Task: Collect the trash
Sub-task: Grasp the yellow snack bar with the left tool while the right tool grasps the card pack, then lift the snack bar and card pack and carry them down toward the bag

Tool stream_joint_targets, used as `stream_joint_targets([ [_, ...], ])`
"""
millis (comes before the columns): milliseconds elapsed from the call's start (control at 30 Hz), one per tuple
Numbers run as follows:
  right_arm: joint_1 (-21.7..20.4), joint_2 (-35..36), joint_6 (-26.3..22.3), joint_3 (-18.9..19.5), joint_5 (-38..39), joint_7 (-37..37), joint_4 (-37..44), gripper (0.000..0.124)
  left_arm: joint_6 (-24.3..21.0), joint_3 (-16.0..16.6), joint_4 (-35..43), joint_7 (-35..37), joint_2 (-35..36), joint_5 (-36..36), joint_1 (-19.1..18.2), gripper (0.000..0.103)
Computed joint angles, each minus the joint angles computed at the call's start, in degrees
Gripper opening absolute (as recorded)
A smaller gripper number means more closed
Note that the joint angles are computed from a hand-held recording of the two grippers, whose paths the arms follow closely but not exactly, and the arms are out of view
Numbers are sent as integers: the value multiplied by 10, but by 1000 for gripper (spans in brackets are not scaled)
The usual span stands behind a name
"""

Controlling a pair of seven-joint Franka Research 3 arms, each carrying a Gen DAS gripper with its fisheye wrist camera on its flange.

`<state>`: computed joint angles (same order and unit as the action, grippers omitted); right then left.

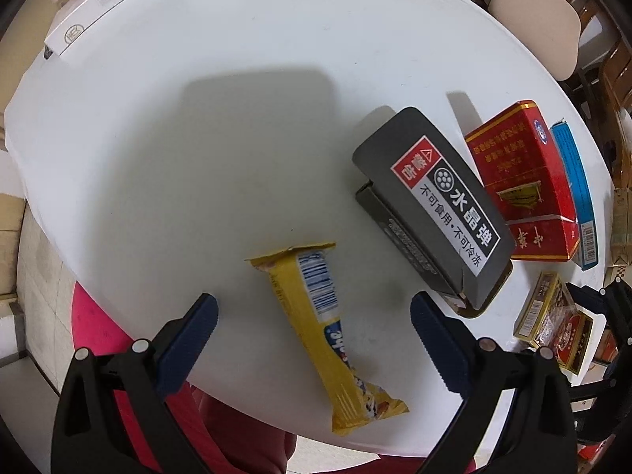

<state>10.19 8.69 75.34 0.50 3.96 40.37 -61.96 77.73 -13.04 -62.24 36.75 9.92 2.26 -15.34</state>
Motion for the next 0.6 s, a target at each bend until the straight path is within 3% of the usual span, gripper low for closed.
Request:
stream_joint_targets([
  [67,0,-7,9,0,4,7,-13,71,-14,-2,28,7,16,6,-5,91],
  [133,0,-22,23,0,9,16,-34,67,-39,-4,88,9,52,28,-21,81],
  [267,-1,-56,60,1,10,37,-82,64,-50,1,117,26,66,48,-34,68],
  [333,0,-76,69,3,13,66,-107,63,-53,3,126,33,69,64,-41,46],
  [433,0,-108,91,5,20,103,-152,63,-12,4,84,31,42,31,-25,29],
  [600,1,-156,145,15,2,176,-220,62,33,4,26,40,8,-3,-2,25],
])
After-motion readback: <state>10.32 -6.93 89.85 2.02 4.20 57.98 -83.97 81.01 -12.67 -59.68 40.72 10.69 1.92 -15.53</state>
